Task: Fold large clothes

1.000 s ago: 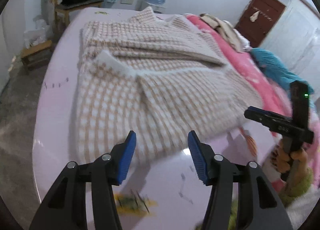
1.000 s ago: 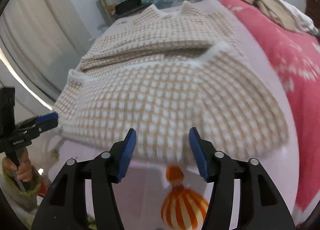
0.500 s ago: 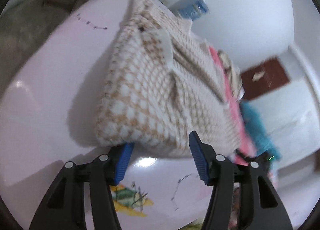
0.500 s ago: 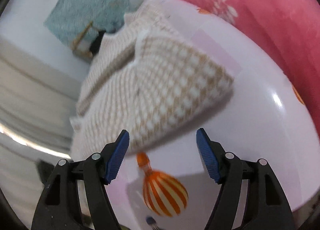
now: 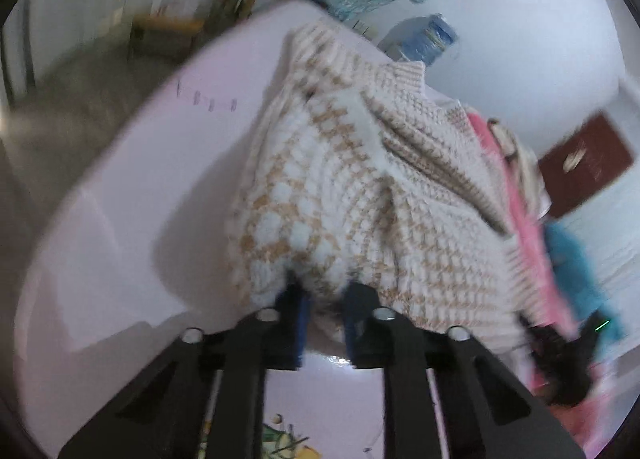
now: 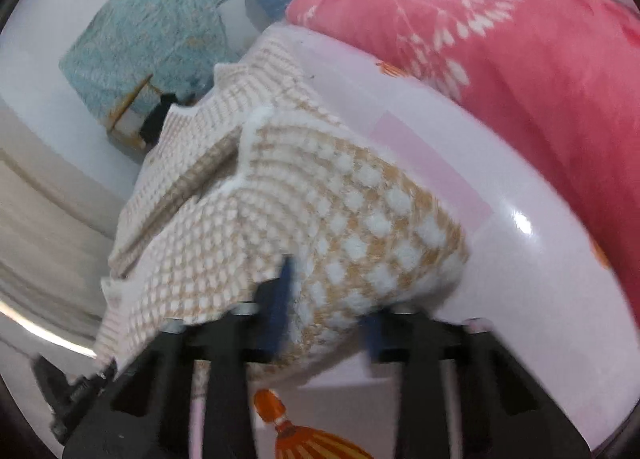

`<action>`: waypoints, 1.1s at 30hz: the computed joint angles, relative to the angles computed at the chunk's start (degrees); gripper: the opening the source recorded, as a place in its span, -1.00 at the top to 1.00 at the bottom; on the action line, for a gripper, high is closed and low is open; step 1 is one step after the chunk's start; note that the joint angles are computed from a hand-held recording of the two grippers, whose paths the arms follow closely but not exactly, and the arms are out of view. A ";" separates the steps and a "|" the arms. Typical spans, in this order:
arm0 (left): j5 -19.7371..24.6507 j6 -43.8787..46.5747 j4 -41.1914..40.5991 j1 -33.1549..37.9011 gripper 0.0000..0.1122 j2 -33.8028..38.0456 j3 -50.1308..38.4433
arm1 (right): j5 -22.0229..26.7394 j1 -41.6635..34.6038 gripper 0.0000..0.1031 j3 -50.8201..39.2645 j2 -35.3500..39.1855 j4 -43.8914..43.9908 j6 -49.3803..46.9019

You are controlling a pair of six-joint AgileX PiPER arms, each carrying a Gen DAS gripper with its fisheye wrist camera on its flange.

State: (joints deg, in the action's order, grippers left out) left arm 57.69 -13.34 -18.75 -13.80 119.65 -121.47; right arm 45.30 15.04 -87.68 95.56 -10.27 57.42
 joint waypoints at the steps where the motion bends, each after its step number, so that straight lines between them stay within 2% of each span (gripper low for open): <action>1: -1.32 0.22 2.66 -0.99 0.84 -1.43 1.13 | 0.94 0.73 0.84 -0.94 -0.48 -1.64 0.18; 6: -7.96 1.45 9.44 -3.45 0.86 -11.84 9.56 | 3.06 3.34 0.87 -4.41 -4.91 -3.64 -2.16; 8: -8.33 3.23 9.52 -2.97 0.86 -15.18 11.55 | 3.37 3.87 0.88 -5.60 -5.66 -2.82 -3.18; 11: -5.58 7.58 4.00 -0.09 0.86 -18.74 14.17 | 2.82 4.74 0.87 -1.42 -10.20 -0.40 -4.36; 14: -1.38 9.51 0.46 2.19 0.84 -20.48 17.85 | 1.48 2.45 0.82 4.88 -12.91 8.31 -9.39; 17: 3.88 10.92 -1.86 4.23 0.72 -18.09 20.24 | 2.96 -0.95 0.60 11.04 -13.44 16.56 -13.47; 19: 6.40 11.55 -4.48 6.82 0.59 -16.82 21.15 | 3.89 -3.05 0.17 14.20 -14.78 19.32 -14.13; 20: 6.63 11.82 -5.73 8.12 0.49 -17.14 21.77 | 4.60 -3.26 0.08 14.74 -15.74 18.18 -12.90; 22: 5.52 12.09 -5.50 10.68 0.45 -19.71 23.23 | 8.01 -2.62 -0.18 13.97 -18.59 11.83 -8.92; 26: 3.01 10.73 1.13 11.69 0.44 -23.77 23.34 | 16.34 2.07 -0.24 8.78 -21.24 -1.30 -1.71; 27: 2.16 11.99 1.14 11.19 0.44 -23.75 22.10 | 17.60 4.39 -0.24 6.08 -20.12 -4.93 -1.26; 29: 1.72 15.16 -0.84 9.12 0.44 -23.02 20.03 | 16.05 6.68 -0.23 2.00 -16.82 -6.40 -4.12; 31: 3.83 16.67 -1.95 5.26 0.43 -18.50 12.93 | 11.96 8.68 -0.15 -3.71 -10.71 -2.57 -12.11; 32: 4.59 17.64 -2.76 4.19 0.43 -17.15 11.15 | 11.89 9.50 -0.11 -6.67 -7.79 -1.23 -14.80; 33: 5.93 19.09 -3.72 1.89 0.43 -14.73 7.96 | 12.89 10.77 0.01 -11.92 -2.88 0.50 -18.73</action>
